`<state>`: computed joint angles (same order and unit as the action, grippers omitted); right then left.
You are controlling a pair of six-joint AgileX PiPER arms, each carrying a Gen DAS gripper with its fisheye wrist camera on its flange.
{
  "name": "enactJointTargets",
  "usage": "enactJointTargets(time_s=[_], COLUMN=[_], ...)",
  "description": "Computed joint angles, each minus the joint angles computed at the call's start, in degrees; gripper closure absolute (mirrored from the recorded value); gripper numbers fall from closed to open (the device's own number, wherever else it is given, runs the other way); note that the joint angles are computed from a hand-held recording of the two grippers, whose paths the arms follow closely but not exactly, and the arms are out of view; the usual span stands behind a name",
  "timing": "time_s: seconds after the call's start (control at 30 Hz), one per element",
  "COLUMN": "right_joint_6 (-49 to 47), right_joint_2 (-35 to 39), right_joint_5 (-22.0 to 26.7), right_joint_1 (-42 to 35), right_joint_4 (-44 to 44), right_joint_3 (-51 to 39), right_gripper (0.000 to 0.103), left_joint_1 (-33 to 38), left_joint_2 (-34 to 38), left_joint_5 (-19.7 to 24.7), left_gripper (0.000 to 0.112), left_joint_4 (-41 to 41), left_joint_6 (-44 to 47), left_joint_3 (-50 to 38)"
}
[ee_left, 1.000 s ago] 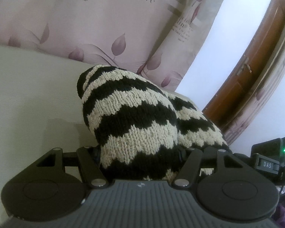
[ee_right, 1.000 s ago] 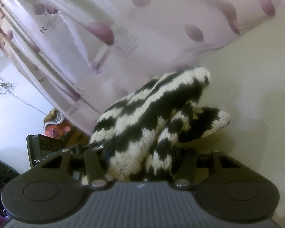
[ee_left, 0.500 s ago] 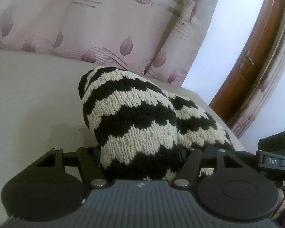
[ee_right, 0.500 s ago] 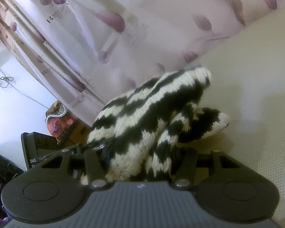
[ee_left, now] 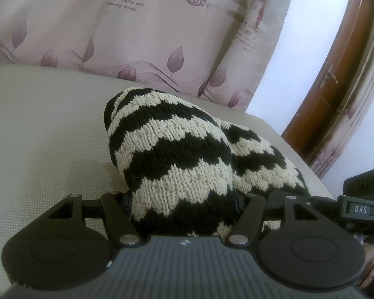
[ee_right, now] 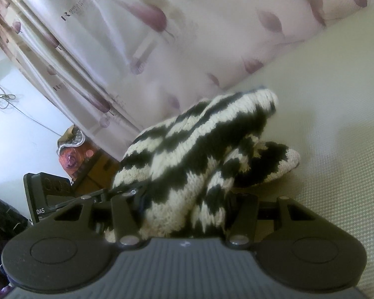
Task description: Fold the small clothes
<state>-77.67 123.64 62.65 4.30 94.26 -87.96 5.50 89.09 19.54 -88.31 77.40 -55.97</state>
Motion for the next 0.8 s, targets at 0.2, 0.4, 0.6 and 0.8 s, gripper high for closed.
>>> enactJointTargets(time_s=[0.2,0.4,0.6,0.8], right_joint_6=[0.38,0.81,1.73,2.67], right_joint_2=[0.51,1.26,2.51,4.07], right_joint_5=[-0.93,-1.76,-2.13,-2.38], right_joint_1=[0.76,1.21,1.39,1.38], right_joint_4=[-0.56,-1.04,-1.63,-1.86], right_joint_3=[-0.57,-0.79,-1.89,-3.14], right_gripper=[0.05,0.05,0.05,0.05], left_joint_1=[0.73,1.79,1.82,1.0], left_joint_2=[0.73,2.19,3.37,3.88], left_joint_5=[0.27,1.18,0.58,-1.3], left_gripper=[0.047,0.046,0.043,0.04], left_joint_4=[-1.28,-2.04,-2.03,-4.39], left_joint_6=[1.68,3.3,3.71,5.7], left_joint_3=[0.39,0.39,0.1,0.5])
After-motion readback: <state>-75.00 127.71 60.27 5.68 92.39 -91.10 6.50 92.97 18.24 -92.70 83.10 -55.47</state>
